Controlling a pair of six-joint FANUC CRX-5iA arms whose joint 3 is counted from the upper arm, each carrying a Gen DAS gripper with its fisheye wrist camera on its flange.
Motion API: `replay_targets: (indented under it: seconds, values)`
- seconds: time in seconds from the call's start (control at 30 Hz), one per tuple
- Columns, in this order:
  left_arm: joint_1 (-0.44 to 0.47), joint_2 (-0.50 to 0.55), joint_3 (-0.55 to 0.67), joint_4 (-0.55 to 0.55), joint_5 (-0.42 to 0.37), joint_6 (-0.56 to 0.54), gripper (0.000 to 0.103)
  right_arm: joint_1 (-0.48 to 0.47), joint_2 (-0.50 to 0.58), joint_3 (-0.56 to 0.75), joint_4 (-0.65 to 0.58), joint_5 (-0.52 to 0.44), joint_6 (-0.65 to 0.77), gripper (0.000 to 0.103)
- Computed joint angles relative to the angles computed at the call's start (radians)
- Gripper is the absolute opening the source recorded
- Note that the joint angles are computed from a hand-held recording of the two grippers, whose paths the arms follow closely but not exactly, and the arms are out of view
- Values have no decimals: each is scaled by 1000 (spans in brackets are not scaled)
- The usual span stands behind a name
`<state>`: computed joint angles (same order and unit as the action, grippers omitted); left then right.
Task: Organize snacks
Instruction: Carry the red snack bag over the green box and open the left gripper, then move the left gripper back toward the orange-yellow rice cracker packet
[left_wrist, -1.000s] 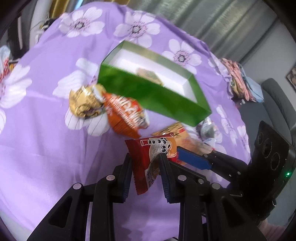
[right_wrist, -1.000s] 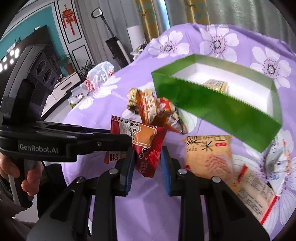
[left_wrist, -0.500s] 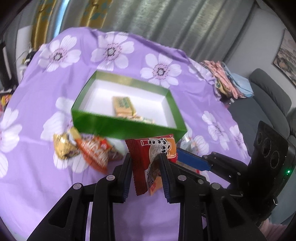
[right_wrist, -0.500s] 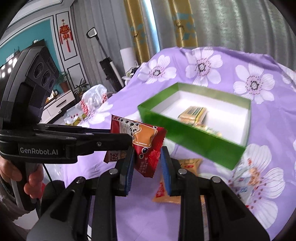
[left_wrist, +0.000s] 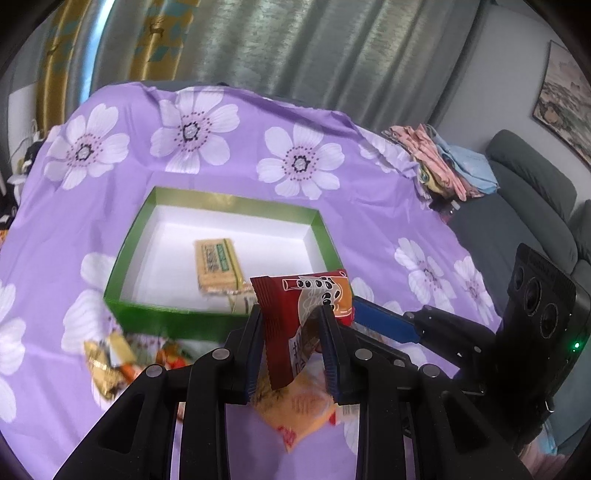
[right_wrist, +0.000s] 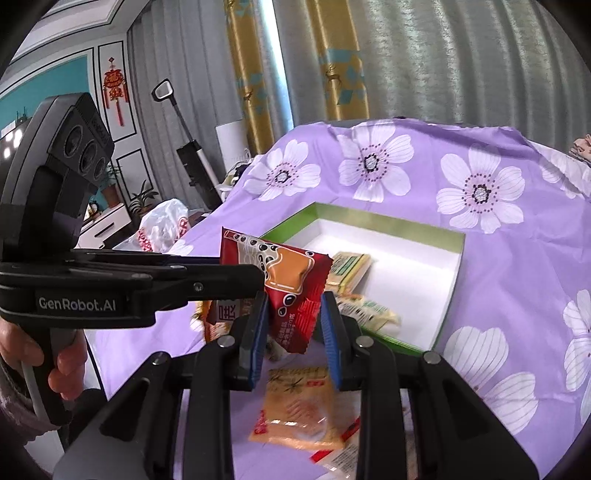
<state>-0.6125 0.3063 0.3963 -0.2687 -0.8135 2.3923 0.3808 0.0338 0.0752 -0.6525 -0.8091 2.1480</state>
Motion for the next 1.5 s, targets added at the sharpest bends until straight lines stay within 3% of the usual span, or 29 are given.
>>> replay_targets:
  seconds: [0.53, 0.93, 0.97, 1.0, 1.03, 1.1, 1.5]
  values:
    - [85, 113, 80, 125, 13, -137, 29, -18, 157, 140, 51, -8, -43, 28]
    - [98, 162, 140, 111, -38, -140, 29, 5, 205, 165, 121, -3, -116, 32]
    - [99, 164, 143, 112, -42, -140, 30, 9, 204, 160, 129, 4, -124, 32]
    - [97, 168, 153, 102, -57, -131, 40, 14, 201, 152, 141, 16, -140, 33]
    - [93, 173, 167, 84, -77, -120, 60, 18, 199, 146, 152, 24, -153, 33]
    - [72, 181, 205, 8, -138, -74, 83, 28, 189, 127, 182, 51, -184, 43]
    - [-40, 162, 282, -250, -345, 41, 86, 16, 88, 38, 172, 88, -199, 60]
